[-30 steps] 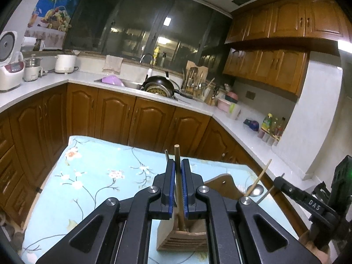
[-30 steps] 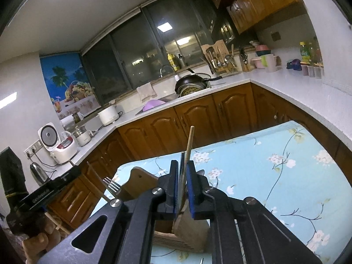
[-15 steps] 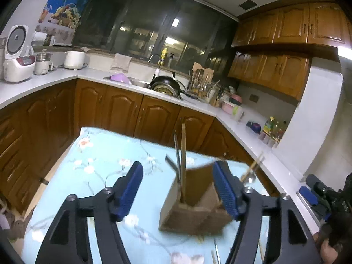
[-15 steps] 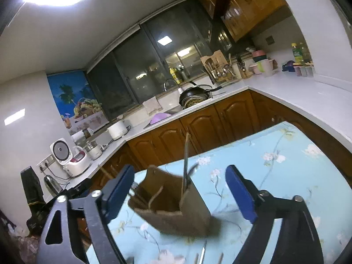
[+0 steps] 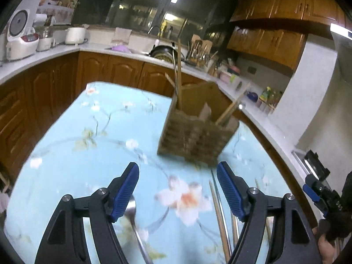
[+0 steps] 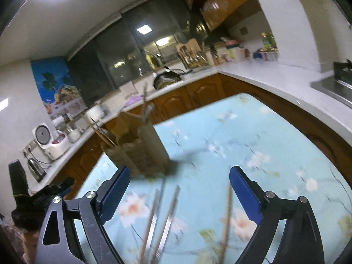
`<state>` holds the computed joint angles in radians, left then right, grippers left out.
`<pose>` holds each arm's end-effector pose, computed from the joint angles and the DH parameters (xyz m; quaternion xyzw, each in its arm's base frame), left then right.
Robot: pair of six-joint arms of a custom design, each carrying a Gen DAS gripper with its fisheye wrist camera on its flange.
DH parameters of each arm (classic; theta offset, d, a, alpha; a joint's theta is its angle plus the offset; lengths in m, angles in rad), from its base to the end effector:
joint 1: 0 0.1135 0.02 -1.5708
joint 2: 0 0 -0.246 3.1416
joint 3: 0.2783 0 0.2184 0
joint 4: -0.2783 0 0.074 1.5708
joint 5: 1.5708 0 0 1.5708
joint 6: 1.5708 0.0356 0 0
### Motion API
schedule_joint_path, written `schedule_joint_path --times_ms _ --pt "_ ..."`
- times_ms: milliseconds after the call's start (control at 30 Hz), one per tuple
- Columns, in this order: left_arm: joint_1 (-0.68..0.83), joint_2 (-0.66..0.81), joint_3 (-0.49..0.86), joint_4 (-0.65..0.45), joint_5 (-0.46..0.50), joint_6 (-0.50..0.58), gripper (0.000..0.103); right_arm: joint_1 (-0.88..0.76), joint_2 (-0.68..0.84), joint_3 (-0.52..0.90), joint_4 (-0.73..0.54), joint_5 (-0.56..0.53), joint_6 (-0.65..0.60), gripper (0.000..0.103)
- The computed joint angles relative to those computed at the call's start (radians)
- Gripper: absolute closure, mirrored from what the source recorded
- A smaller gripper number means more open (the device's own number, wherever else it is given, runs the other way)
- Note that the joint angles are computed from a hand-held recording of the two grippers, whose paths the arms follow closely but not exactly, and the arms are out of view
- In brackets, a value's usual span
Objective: Organize utensils
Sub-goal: 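Grasp a metal chopstick with the left tool while the right tool grasps a wooden chopstick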
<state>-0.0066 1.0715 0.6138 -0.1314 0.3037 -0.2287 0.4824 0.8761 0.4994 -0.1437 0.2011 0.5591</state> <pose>0.2068 -0.0120 0.2305 -0.0257 0.8743 -0.1872 0.4471 0.1577 0.0746 0.2269 0.0833 0.8583 0.1729 0.4759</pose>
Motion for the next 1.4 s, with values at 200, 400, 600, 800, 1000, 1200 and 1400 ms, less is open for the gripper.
schedule_joint_path --times_ms 200,400,600,800,1000,1200,1400 --pt "-0.031 -0.075 -0.039 -0.103 -0.01 -0.004 0.03 0.087 -0.083 -0.085 -0.089 0.085 0.029 0.01" --pt "-0.074 -0.117 -0.032 -0.199 -0.037 0.001 0.03 0.14 -0.134 -0.134 -0.132 0.121 0.058 0.01" --pt "-0.117 -0.128 -0.016 -0.255 -0.064 -0.005 0.03 0.125 -0.145 -0.151 -0.142 0.107 0.066 0.01" --pt "-0.143 -0.084 -0.004 -0.252 -0.08 -0.008 0.03 0.141 -0.137 -0.156 -0.138 0.112 0.076 0.01" --pt "-0.174 -0.019 0.017 -0.239 -0.095 -0.011 0.03 0.105 -0.11 -0.154 -0.12 0.079 0.059 0.01" --pt "-0.205 0.084 0.058 -0.21 -0.102 -0.021 0.031 0.051 -0.075 -0.145 -0.097 0.038 0.024 0.01" --pt "-0.245 0.204 0.139 -0.176 -0.111 -0.019 0.032 -0.054 0.007 -0.117 -0.051 -0.051 -0.048 0.011"
